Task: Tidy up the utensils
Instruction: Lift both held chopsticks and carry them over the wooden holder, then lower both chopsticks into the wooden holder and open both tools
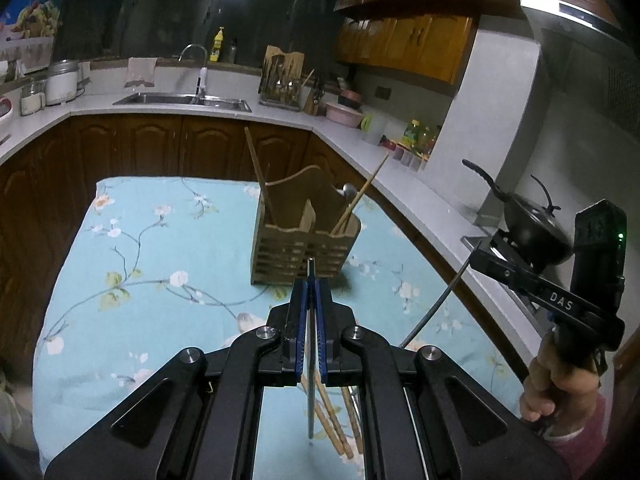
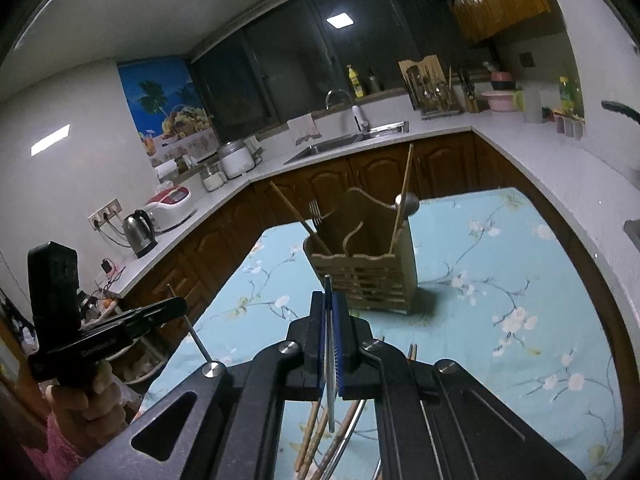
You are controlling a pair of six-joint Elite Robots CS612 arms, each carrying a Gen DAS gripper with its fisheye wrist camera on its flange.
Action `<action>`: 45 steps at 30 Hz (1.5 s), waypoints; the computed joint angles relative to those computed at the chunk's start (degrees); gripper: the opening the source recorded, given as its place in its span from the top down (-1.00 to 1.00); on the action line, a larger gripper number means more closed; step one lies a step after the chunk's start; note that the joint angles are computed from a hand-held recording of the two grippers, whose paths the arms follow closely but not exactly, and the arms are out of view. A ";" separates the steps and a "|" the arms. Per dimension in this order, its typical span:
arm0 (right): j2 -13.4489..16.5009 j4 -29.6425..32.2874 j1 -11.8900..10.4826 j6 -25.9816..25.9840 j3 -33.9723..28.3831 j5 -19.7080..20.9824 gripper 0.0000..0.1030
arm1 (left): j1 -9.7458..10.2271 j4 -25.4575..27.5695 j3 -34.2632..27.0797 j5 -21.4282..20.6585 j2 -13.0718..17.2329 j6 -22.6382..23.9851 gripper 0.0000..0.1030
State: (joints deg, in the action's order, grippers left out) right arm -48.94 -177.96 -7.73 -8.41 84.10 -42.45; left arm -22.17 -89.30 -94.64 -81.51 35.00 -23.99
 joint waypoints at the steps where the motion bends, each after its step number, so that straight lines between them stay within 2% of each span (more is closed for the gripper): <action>1: 0.12 -0.16 0.00 0.18 -0.28 -0.02 0.93 | 0.02 -0.41 0.27 0.17 -0.20 0.05 0.93; 9: 1.62 -1.78 0.12 3.44 -4.34 0.11 0.93 | 0.57 -4.23 3.74 1.13 -2.24 1.67 0.93; 15: 3.14 -3.30 0.59 5.82 -8.88 -0.98 0.93 | 1.12 -9.17 7.99 2.40 -4.91 3.76 0.93; 23: 7.07 -5.64 1.58 11.13 -18.97 -3.90 0.93 | 2.46 -19.12 17.95 4.33 -10.51 5.88 0.93; 26: 8.79 -5.48 2.06 12.69 -22.54 -5.20 0.93 | 2.72 -22.80 21.86 6.57 -12.21 6.45 0.93; 30: 11.35 -3.84 2.84 13.63 -26.75 -6.89 0.93 | 3.44 -26.51 26.99 7.81 -13.82 4.59 0.93; 37: 13.65 -2.95 3.84 12.47 -27.82 -10.14 0.93 | 3.53 -30.01 30.20 11.76 -12.52 0.64 0.93; 40: 14.09 -3.03 4.13 12.15 -27.31 -11.22 0.93 | 3.47 -30.98 29.76 11.60 -11.15 0.00 0.93; 45: 14.81 -1.87 4.33 12.50 -26.77 -11.68 0.93 | 3.52 -28.72 28.50 10.30 -9.46 -1.02 0.93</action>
State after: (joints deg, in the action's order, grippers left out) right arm -34.13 -179.83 -3.40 4.08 57.32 -54.12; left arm -18.66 -118.02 -66.14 -71.21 25.54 -25.01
